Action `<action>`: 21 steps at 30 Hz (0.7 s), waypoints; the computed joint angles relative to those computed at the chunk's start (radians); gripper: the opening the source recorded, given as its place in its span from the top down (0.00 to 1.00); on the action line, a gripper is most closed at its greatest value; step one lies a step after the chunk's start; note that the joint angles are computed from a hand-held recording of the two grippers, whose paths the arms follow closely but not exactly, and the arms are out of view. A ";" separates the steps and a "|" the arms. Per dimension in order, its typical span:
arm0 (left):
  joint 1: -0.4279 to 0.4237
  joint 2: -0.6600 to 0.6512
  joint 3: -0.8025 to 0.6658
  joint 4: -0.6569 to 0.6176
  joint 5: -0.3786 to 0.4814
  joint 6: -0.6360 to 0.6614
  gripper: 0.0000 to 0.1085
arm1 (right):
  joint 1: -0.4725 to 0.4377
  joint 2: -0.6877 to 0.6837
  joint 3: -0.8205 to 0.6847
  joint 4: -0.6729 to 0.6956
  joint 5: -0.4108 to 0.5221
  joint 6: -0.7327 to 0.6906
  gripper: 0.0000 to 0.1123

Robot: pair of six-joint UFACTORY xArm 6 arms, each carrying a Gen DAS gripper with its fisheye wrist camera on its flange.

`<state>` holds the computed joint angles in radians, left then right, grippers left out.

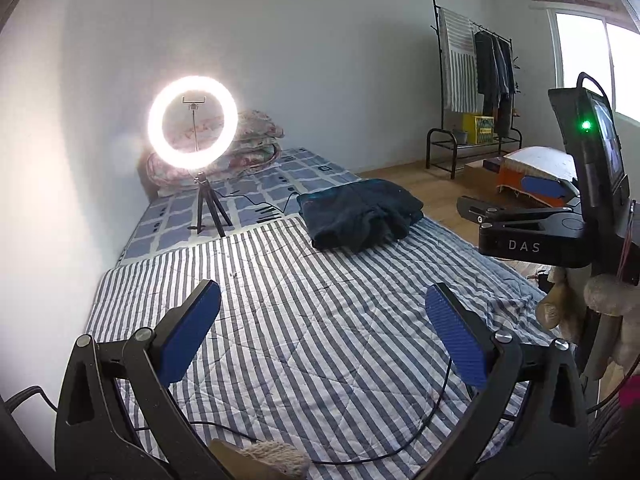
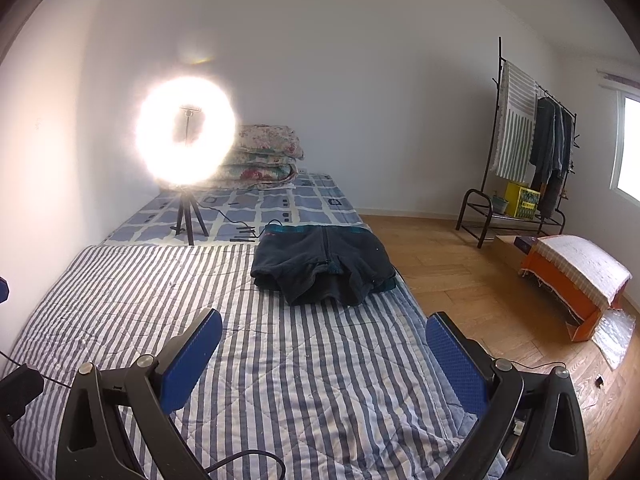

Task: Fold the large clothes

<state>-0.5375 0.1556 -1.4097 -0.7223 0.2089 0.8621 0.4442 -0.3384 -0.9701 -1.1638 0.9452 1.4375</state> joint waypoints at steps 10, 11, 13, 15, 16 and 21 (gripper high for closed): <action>-0.002 -0.005 0.006 0.007 -0.003 -0.010 0.05 | -0.006 -0.002 0.002 0.009 -0.005 0.002 0.09; -0.001 -0.005 0.006 0.005 -0.002 -0.008 0.05 | -0.007 -0.003 0.003 0.010 -0.006 0.001 0.09; -0.002 -0.002 0.001 0.010 0.000 -0.017 0.05 | -0.006 -0.002 0.003 0.011 -0.005 0.001 0.09; -0.001 -0.002 0.002 0.008 0.001 -0.014 0.05 | -0.007 -0.003 0.003 0.011 -0.006 0.002 0.09; 0.000 -0.001 -0.001 0.006 0.007 -0.014 0.05 | -0.008 -0.003 0.004 0.011 -0.008 0.001 0.09; 0.002 -0.002 -0.002 -0.001 0.009 -0.014 0.05 | -0.011 -0.007 0.008 0.011 -0.014 0.002 0.09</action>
<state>-0.5357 0.1537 -1.4116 -0.7235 0.2178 0.8485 0.4334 -0.3451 -0.9621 -1.1525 0.9315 1.4397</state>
